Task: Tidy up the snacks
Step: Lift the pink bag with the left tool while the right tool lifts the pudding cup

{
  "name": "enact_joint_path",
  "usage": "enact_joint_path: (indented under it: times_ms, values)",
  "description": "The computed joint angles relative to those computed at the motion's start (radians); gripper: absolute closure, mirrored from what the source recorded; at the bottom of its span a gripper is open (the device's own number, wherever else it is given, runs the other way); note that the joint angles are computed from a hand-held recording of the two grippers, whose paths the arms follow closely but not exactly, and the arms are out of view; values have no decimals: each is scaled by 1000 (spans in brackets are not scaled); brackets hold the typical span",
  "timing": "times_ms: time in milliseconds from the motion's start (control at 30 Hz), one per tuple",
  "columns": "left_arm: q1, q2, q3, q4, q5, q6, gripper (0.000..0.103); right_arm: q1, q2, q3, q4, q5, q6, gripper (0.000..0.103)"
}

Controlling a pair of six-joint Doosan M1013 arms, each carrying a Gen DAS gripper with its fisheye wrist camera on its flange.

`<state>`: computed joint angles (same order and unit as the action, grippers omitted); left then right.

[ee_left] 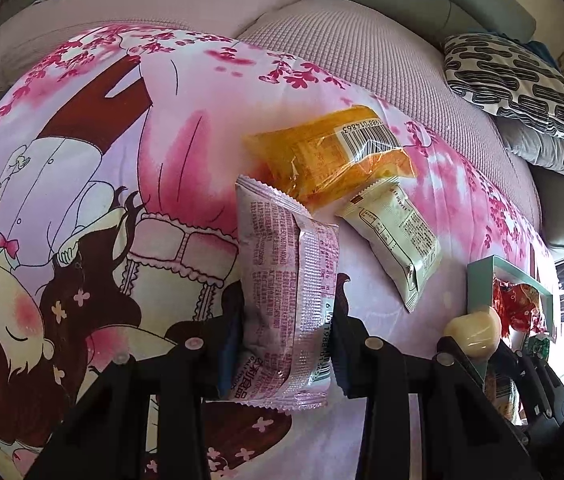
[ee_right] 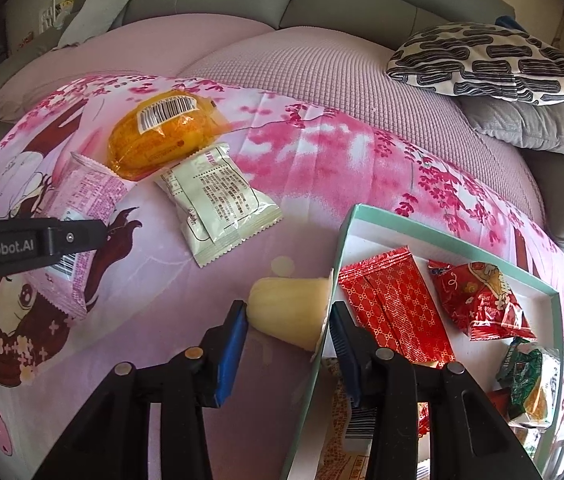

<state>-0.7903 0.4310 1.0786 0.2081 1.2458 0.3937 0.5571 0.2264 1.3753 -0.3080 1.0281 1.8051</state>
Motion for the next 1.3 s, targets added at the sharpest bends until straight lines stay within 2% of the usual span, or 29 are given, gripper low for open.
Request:
enact_joint_path:
  times_ms: [433,1033,1200,1300]
  values:
    - [6,4,-4,-14,-4,12,62,28,17,-19,-93,21,8,57]
    - [7,6,-3,-17,-5,13,62,47,15,-15,-117,-6,-27,57]
    - [7,7,-4,-17,-5,12,62,46,38,-32,-124,39,-16,57]
    - [7,8,-6,-18,-3,14,62,47,40,-28,-135,33,-16,57]
